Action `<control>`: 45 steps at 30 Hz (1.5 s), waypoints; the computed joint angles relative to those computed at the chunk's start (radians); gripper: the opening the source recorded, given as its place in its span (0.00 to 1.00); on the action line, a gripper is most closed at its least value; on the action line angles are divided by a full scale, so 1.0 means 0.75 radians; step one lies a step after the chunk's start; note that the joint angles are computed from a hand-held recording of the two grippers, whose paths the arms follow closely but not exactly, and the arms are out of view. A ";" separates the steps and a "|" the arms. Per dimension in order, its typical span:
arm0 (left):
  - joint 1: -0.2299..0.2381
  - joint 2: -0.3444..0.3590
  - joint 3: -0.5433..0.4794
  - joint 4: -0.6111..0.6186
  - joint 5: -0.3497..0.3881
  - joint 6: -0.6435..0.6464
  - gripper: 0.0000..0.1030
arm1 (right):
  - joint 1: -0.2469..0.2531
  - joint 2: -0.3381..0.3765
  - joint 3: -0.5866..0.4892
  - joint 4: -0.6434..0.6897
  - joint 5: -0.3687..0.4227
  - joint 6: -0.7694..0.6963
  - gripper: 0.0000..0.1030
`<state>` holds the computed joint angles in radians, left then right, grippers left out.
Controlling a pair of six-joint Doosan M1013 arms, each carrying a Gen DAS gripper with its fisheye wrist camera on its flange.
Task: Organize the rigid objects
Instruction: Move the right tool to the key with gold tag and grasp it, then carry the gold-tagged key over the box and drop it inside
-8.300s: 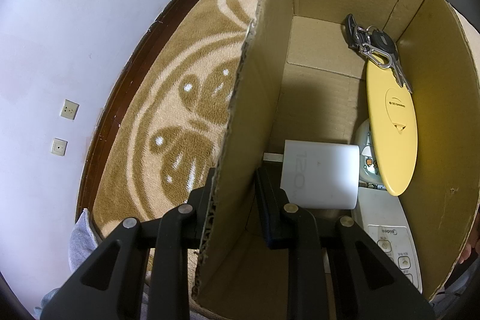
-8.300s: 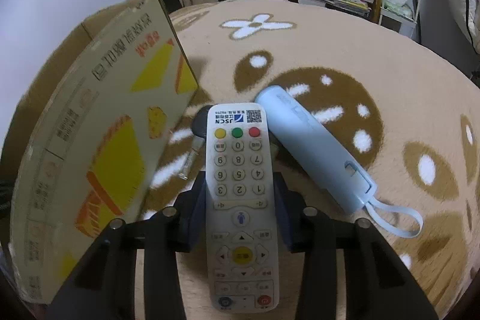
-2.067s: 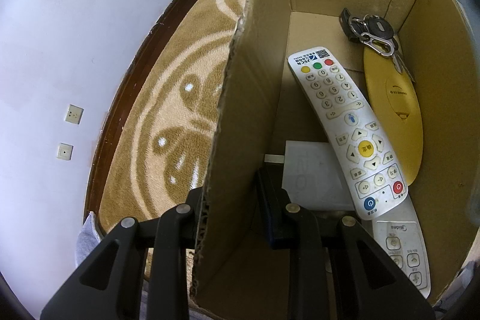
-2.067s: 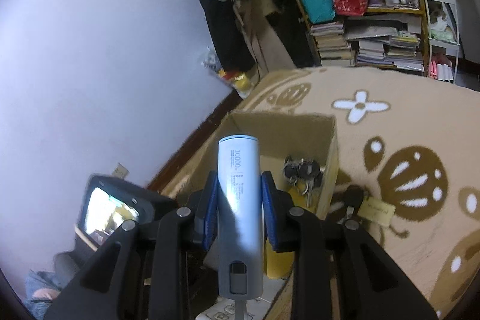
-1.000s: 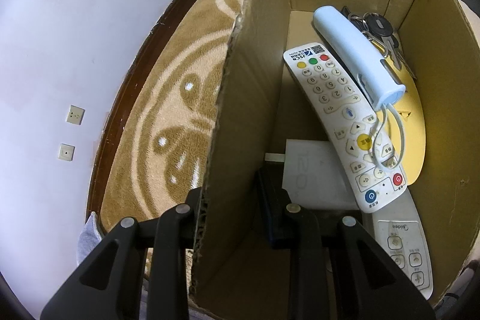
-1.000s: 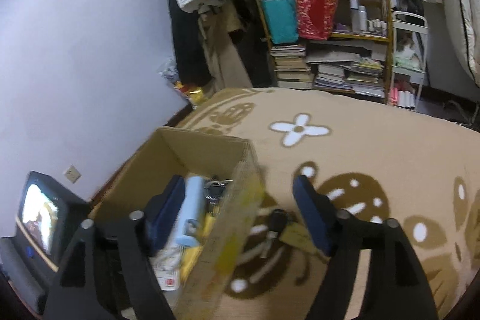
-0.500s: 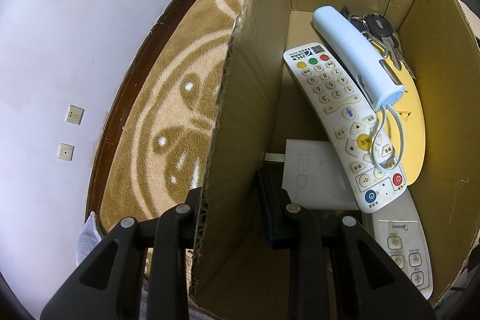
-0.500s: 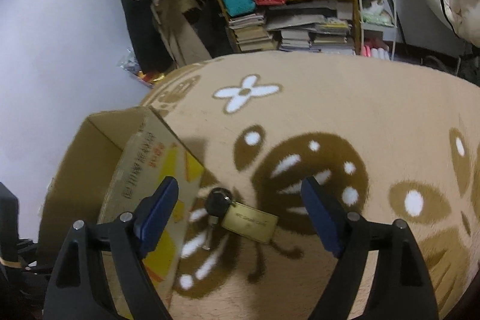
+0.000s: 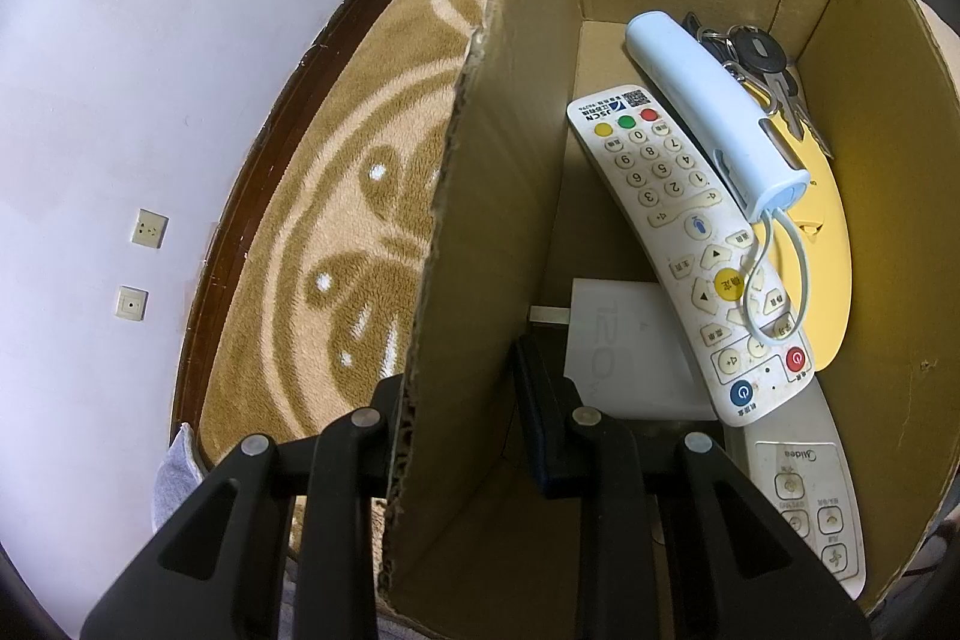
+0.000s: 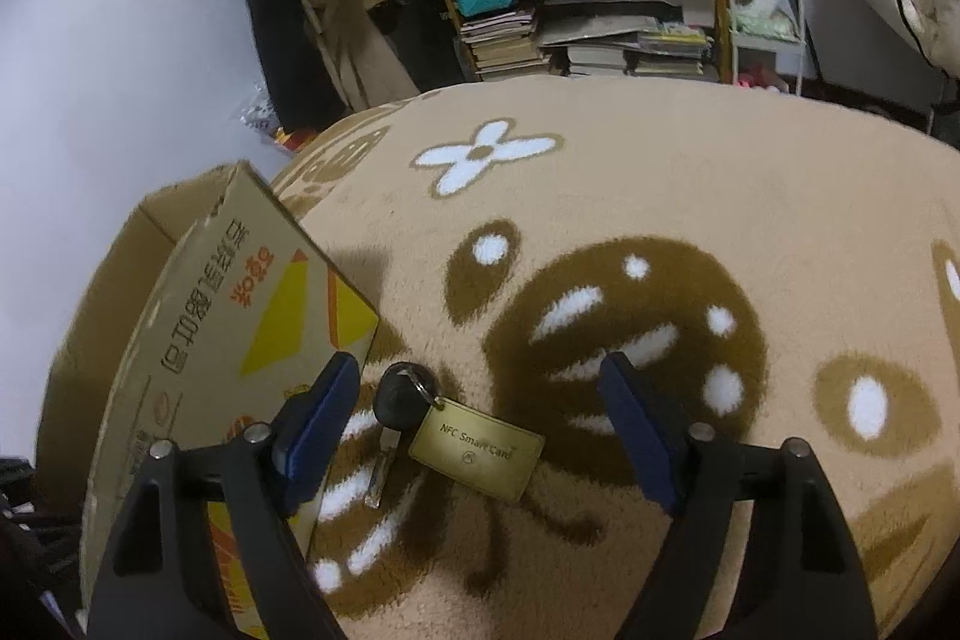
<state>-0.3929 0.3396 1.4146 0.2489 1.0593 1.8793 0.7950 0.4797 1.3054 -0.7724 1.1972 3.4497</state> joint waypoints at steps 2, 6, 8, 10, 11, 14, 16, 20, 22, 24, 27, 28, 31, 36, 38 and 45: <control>0.000 0.001 -0.001 0.000 0.000 0.000 0.24 | -0.004 0.005 -0.004 0.011 -0.022 -0.038 0.74; 0.000 0.000 -0.001 0.000 0.000 0.000 0.24 | -0.010 0.021 -0.021 0.031 -0.047 -0.097 0.73; 0.000 0.000 0.000 0.000 0.001 -0.001 0.24 | -0.013 0.031 -0.034 0.043 -0.055 -0.133 0.73; 0.000 0.001 -0.002 0.001 0.001 -0.001 0.24 | -0.016 0.037 -0.041 0.060 -0.062 -0.150 0.73; -0.001 0.002 -0.002 0.002 0.003 -0.003 0.24 | -0.019 0.045 -0.050 0.087 -0.047 -0.158 0.73; -0.004 -0.001 0.004 0.007 0.000 -0.006 0.24 | -0.020 0.056 -0.057 0.105 -0.032 -0.192 0.73; -0.003 0.000 0.003 0.004 0.001 -0.004 0.24 | -0.021 0.058 -0.060 0.113 -0.028 -0.210 0.73; -0.004 0.000 0.003 0.009 0.002 -0.005 0.24 | -0.029 0.065 -0.065 0.153 -0.026 -0.268 0.74; -0.003 0.001 0.001 0.007 0.003 -0.003 0.24 | -0.027 0.071 -0.068 0.149 -0.014 -0.277 0.74; -0.004 0.000 0.003 0.008 0.001 -0.004 0.24 | -0.026 0.070 -0.065 0.148 -0.015 -0.279 0.74; -0.006 -0.001 0.005 0.012 0.000 -0.002 0.24 | -0.019 0.089 -0.090 0.142 0.031 -0.302 0.69; -0.006 -0.001 0.004 0.013 0.001 -0.002 0.24 | -0.018 0.099 -0.105 0.144 0.059 -0.315 0.67; -0.007 -0.001 0.004 0.014 0.002 -0.003 0.24 | -0.011 0.123 -0.148 0.146 0.133 -0.343 0.57; -0.008 -0.002 0.004 0.018 0.003 -0.004 0.24 | -0.009 0.117 -0.150 0.146 0.192 -0.306 0.30; -0.008 -0.002 0.004 0.019 0.004 -0.004 0.25 | -0.007 0.120 -0.155 0.137 0.203 -0.309 0.30; -0.008 -0.001 0.003 0.018 0.005 -0.005 0.25 | 0.005 0.075 -0.105 0.083 0.167 -0.180 0.30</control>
